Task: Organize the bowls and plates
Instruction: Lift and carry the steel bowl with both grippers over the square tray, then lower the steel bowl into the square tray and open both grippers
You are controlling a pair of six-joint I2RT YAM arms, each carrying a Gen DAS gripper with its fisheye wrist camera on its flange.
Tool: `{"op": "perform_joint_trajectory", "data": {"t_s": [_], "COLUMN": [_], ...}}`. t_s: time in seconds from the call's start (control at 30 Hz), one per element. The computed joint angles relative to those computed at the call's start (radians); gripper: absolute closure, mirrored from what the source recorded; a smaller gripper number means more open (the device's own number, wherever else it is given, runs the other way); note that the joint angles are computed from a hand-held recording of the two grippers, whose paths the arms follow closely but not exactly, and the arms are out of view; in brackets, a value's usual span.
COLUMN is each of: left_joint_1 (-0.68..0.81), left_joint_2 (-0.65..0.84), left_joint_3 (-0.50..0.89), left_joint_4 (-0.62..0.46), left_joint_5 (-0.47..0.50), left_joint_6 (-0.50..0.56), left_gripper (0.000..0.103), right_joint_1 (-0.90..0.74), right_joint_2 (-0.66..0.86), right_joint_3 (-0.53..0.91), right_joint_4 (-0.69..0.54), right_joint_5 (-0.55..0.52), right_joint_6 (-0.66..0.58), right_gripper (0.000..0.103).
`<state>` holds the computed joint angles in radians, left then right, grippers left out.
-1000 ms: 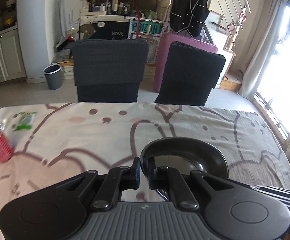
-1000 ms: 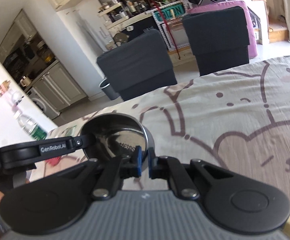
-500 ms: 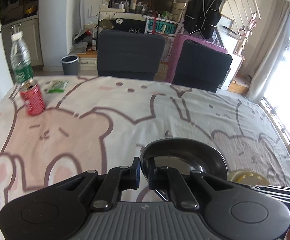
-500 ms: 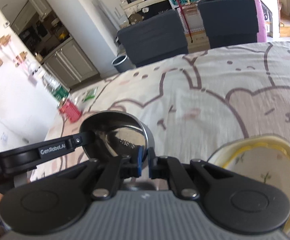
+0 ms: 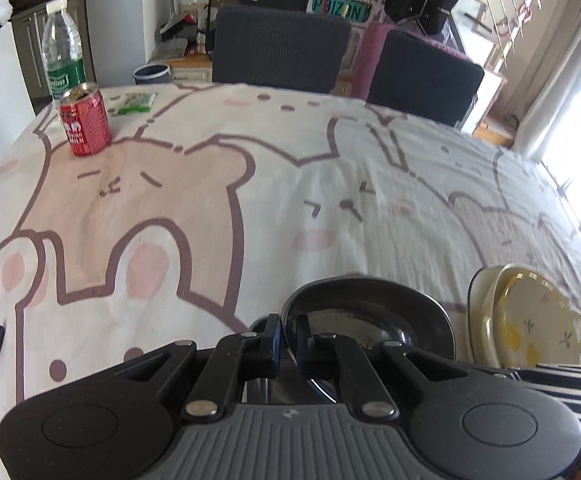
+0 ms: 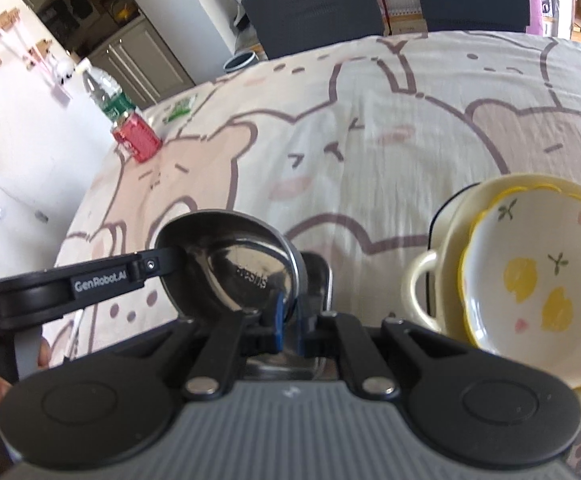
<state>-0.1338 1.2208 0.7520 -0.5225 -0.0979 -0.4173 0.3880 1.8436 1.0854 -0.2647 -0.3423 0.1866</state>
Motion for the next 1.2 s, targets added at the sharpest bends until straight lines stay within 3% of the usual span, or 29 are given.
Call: {"op": "perform_joint_trajectory", "data": {"t_s": [0.67, 1.2], "left_joint_1": [0.015, 0.022], "left_joint_2": [0.099, 0.138], "left_joint_3": [0.020, 0.030], "left_joint_4": [-0.035, -0.034], "left_joint_5": [0.020, 0.019], "left_joint_6": [-0.006, -0.014], "left_gripper": [0.095, 0.095], "right_joint_1": [0.032, 0.049], "right_joint_2": [0.071, 0.103], "right_joint_3": [0.078, 0.102], "right_joint_4": [-0.156, -0.171], "right_joint_5": [0.017, 0.030], "right_joint_6": [-0.063, -0.054], "right_gripper": [0.092, 0.088]}}
